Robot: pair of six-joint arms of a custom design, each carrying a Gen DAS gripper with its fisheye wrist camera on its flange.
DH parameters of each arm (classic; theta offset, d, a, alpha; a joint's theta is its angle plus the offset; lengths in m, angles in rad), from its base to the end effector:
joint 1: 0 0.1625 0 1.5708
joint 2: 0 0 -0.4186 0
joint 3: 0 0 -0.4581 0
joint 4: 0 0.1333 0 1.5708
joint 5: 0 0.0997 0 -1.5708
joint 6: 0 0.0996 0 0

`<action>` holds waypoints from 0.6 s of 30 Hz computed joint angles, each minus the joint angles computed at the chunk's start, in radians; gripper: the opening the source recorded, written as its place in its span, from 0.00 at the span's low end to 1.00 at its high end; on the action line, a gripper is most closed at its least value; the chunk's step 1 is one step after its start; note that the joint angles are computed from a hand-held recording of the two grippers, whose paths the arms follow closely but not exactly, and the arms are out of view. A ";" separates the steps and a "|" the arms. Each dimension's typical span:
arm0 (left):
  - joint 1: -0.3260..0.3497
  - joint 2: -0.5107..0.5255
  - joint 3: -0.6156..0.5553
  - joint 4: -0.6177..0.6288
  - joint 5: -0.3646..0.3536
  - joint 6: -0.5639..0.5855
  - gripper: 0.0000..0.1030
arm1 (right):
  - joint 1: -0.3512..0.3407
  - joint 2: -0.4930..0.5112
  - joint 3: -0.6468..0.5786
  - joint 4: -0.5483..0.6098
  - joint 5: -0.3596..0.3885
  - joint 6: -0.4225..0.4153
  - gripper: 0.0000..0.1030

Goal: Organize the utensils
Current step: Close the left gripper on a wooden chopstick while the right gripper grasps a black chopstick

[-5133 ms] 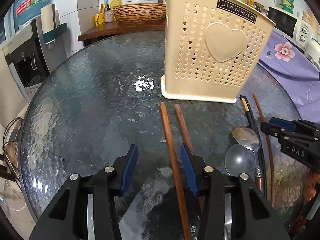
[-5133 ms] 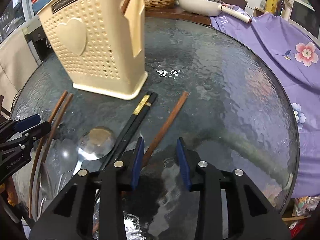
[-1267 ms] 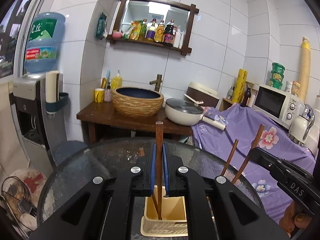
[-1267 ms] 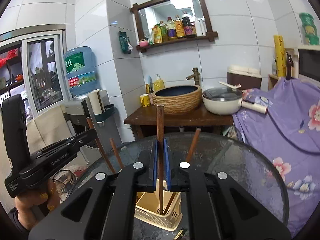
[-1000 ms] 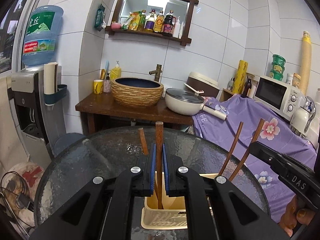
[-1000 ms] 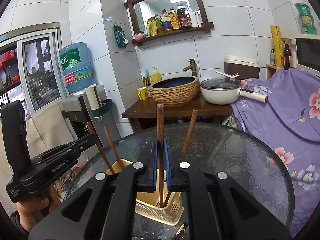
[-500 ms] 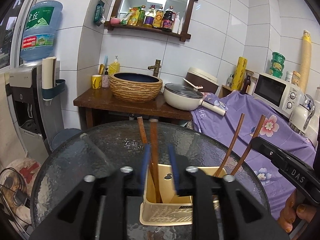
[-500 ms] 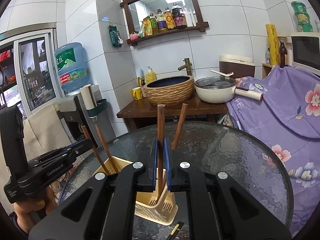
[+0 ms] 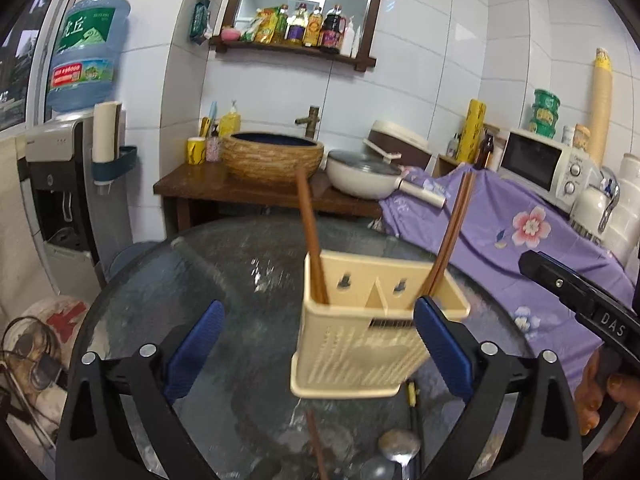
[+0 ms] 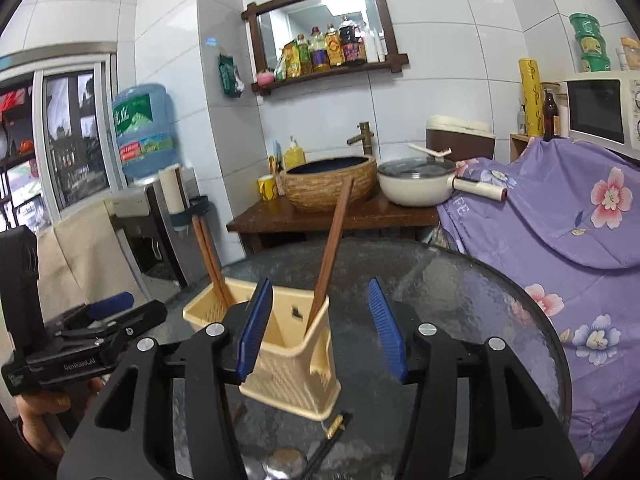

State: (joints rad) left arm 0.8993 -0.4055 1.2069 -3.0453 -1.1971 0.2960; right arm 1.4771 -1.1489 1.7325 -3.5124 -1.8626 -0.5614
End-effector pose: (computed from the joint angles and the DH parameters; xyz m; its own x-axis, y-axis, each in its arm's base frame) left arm -0.3892 -0.7625 -0.0118 -0.6907 0.5622 -0.4549 0.7192 0.4685 -0.5130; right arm 0.0417 -0.6748 0.3693 -0.7954 0.2009 0.5718 -0.4769 0.3747 -0.7951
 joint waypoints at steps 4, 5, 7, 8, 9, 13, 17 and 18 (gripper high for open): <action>0.015 -0.024 0.055 0.072 0.054 -0.053 0.91 | -0.015 -0.002 0.044 0.101 -0.086 0.028 0.50; 0.020 -0.028 0.067 0.083 0.063 -0.066 0.91 | -0.021 -0.001 0.053 0.119 -0.093 0.042 0.50; 0.029 -0.036 0.092 0.114 0.070 -0.085 0.89 | -0.038 0.002 0.076 0.153 -0.101 0.071 0.50; 0.032 -0.038 0.100 0.125 0.073 -0.086 0.87 | -0.043 0.010 0.086 0.161 -0.125 0.081 0.50; 0.035 -0.042 0.114 0.133 0.078 -0.086 0.81 | -0.047 0.017 0.092 0.173 -0.144 0.084 0.50; 0.044 -0.045 0.146 0.179 0.101 -0.101 0.66 | -0.056 0.042 0.109 0.193 -0.187 0.083 0.49; 0.051 -0.045 0.161 0.197 0.094 -0.118 0.55 | -0.059 0.068 0.098 0.218 -0.230 0.089 0.44; 0.052 -0.046 0.164 0.198 0.093 -0.119 0.54 | -0.060 0.071 0.098 0.224 -0.233 0.093 0.43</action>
State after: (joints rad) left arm 0.9509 -0.4513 1.3705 -2.8472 -1.1044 0.1769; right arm 1.4173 -1.0781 1.8300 -3.2886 -2.0960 -0.4688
